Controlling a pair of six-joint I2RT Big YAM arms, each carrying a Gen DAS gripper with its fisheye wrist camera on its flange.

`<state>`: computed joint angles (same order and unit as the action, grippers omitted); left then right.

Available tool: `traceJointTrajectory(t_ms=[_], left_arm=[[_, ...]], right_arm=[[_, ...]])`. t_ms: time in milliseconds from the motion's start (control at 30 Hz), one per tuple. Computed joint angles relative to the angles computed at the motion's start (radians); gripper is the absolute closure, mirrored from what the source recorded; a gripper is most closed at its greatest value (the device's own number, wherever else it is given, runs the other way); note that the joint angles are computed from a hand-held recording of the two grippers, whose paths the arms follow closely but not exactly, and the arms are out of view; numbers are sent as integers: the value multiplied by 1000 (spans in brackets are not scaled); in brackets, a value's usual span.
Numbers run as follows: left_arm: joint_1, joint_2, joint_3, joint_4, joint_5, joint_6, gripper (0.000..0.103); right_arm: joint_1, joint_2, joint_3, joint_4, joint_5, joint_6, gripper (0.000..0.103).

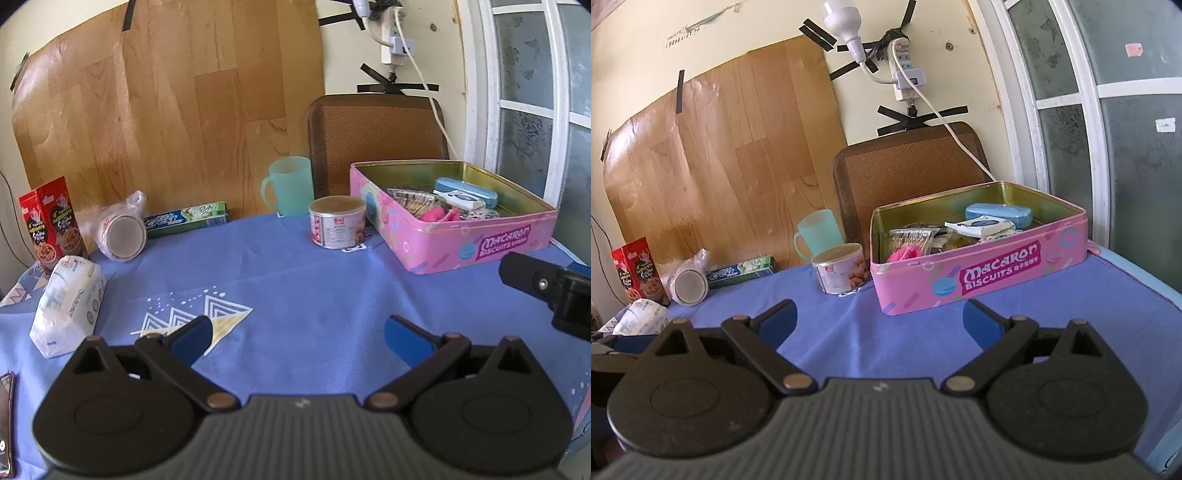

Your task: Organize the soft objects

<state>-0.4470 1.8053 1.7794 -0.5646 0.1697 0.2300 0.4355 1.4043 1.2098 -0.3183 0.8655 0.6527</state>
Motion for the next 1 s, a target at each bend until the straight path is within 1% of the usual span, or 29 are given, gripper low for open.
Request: traceJointTrajectory(t_ms=[167,300,400,533,600,667,833,1000], left_arm=[[-14,-9,-2,-12,15,2,0],[-29,-10,0,-30,14,13,0],[-40,-19,-10,-23,14,29,0],[-46,-27,-21,-15,17,30,0],[-47,-26,-20,-18,17,29,0],[-45,-24,-15,-27,19,27,0],[-40,-27,-25,-18,20,33,0],[-25,-20,-20,-19,28,14,0]], right_arm=[[-6,-23,-28,20,5,12,5],[-10,-49,-64,25,18,58,5],[-13,-65,-83,29,28,79,5],[-18,-74,-99,42,15,84,5],[-21,-76,-101,44,0,79,10],[-18,-73,-100,47,-1,75,10],[-15,-66,-95,43,-1,79,10],[-10,-51,-74,28,-6,60,10]])
